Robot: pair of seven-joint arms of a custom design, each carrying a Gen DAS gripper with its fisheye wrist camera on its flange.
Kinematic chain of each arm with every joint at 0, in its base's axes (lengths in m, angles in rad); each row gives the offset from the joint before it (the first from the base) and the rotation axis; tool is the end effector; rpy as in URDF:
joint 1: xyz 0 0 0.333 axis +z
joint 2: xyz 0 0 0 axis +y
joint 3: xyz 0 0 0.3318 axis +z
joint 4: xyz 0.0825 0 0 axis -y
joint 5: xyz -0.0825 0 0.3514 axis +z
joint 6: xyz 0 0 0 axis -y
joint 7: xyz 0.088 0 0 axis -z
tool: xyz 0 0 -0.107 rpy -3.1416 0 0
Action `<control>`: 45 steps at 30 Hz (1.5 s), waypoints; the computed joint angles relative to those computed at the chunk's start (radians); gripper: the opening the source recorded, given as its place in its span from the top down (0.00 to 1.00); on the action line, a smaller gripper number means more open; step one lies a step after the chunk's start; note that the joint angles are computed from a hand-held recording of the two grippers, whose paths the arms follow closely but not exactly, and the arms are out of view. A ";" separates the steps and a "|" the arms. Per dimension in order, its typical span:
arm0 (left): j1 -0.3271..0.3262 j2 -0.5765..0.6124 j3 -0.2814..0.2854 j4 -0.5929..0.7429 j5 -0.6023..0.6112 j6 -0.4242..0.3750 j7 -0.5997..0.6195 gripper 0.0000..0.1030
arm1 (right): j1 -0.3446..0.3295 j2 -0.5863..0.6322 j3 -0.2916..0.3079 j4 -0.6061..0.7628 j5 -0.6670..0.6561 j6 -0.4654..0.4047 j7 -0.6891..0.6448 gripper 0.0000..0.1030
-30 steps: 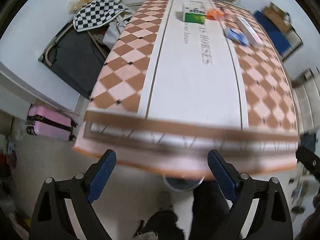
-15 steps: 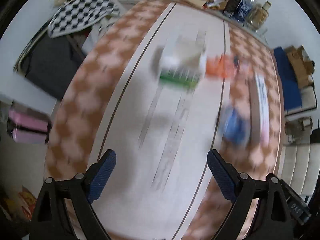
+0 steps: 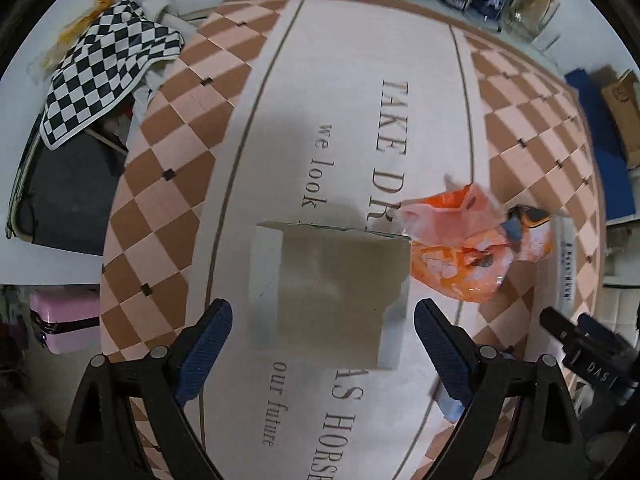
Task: Collect trash
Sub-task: 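Grasp the white cardboard box with the left gripper while the right grasps the Doctor toothpaste box, then carry both boxes down toward the trash bin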
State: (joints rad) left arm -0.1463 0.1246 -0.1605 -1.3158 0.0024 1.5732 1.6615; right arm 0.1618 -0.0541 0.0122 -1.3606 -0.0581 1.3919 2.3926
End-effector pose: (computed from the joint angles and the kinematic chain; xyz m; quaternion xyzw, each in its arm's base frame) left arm 0.5378 -0.1620 0.6859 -0.5534 0.8301 -0.0578 0.0353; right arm 0.4728 0.0762 0.7413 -0.4390 0.8970 -0.0396 0.0328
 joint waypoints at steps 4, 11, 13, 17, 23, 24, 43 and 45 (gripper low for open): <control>-0.015 0.030 -0.004 -0.009 0.038 0.001 -0.001 0.10 | -0.008 0.024 -0.008 -0.008 0.012 0.002 -0.044 0.03; -0.030 0.051 -0.005 -0.025 0.054 0.031 0.023 0.10 | -0.012 0.026 -0.005 -0.041 -0.002 0.031 -0.070 0.35; -0.030 0.029 -0.004 -0.058 0.051 0.076 0.023 0.18 | -0.006 0.035 0.000 -0.028 -0.036 0.015 -0.075 0.50; -0.024 -0.009 -0.004 -0.097 0.033 0.123 0.018 0.19 | -0.003 -0.006 0.001 -0.086 -0.035 0.062 -0.081 0.51; -0.015 -0.131 -0.013 -0.196 0.031 0.211 0.011 0.19 | 0.005 -0.090 0.009 -0.164 -0.042 0.123 -0.046 0.52; -0.010 -0.150 -0.013 -0.209 0.026 0.224 0.012 0.19 | 0.006 -0.110 0.011 -0.178 -0.043 0.132 -0.035 0.52; 0.109 -0.756 0.203 -0.560 -0.292 0.100 0.416 0.19 | 0.187 -0.278 0.356 0.038 -0.248 -0.155 0.458 0.52; 0.127 -0.802 0.243 -0.569 -0.302 0.042 0.479 0.19 | 0.218 -0.244 0.461 0.125 -0.297 -0.237 0.567 0.52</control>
State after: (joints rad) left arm -0.0193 -0.6777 0.0825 -1.8851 -0.2998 1.6155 2.1404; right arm 0.3795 -0.2979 0.4737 -1.2352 -0.3552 1.1544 2.9598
